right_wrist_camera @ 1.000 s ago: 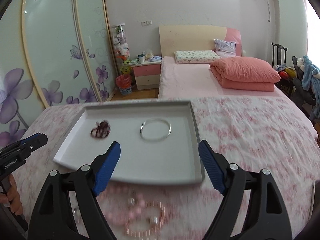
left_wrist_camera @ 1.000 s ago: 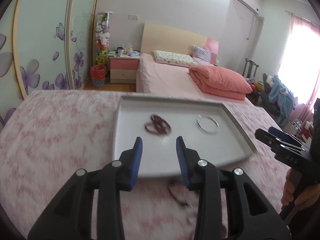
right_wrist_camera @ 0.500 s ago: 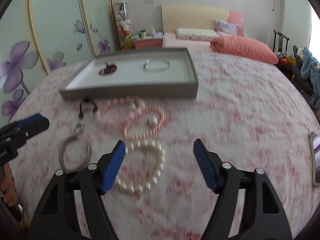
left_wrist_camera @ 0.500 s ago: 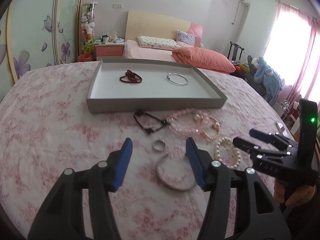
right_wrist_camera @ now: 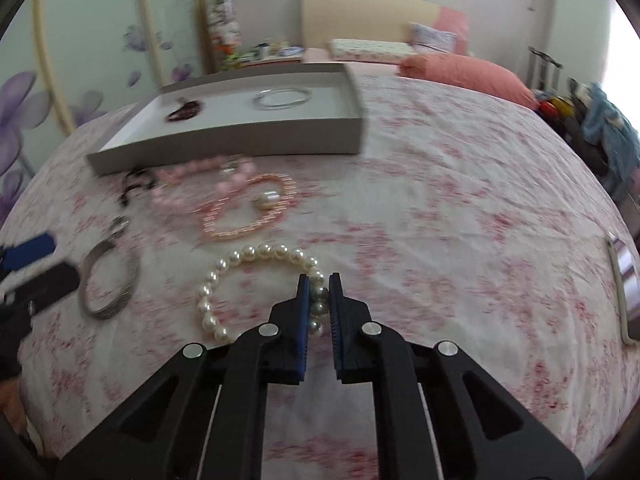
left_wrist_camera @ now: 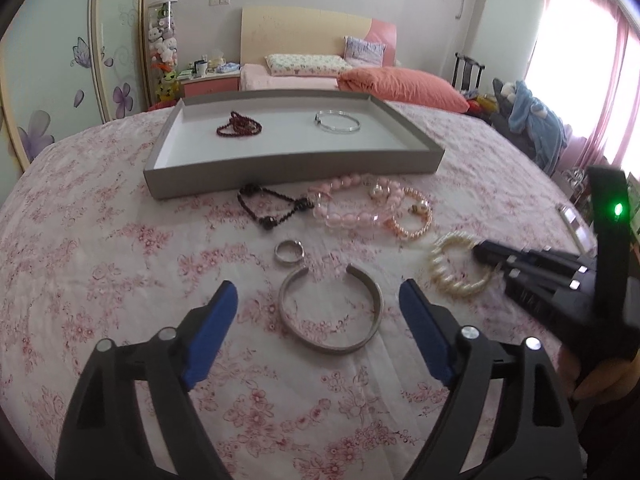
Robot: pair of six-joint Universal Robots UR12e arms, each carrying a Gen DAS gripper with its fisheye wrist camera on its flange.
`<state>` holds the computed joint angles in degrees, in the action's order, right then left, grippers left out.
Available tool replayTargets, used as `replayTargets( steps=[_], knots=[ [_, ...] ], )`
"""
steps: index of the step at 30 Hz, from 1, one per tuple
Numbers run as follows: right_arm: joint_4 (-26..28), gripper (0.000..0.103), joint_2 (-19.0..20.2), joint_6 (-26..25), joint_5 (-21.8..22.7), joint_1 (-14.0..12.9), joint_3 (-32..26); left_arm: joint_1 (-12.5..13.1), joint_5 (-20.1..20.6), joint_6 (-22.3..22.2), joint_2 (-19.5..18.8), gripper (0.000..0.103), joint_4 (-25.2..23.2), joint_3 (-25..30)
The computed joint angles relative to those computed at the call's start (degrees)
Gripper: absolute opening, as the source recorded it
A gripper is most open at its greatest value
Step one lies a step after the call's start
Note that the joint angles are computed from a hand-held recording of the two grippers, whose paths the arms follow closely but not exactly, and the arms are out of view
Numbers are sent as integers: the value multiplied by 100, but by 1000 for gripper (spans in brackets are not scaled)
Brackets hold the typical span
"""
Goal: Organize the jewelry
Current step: 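Grasp the white pearl bracelet with the right tool while the left tool grasps the wide silver cuff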
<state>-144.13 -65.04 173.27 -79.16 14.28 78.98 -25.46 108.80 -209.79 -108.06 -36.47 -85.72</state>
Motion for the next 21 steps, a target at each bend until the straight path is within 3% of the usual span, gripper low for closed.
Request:
replayTargets(
  steps=[4, 15, 21],
  knots=[
    [-36, 10, 2, 214, -54, -53, 12, -23, 31, 20, -77, 87, -270, 103],
    [-85, 10, -21, 167, 30, -63, 60, -81, 432, -172, -373, 87, -1183, 558],
    [-67, 10, -15, 145, 65, -63, 44, -52, 413, -338, -418, 87, -1245, 615]
  ],
)
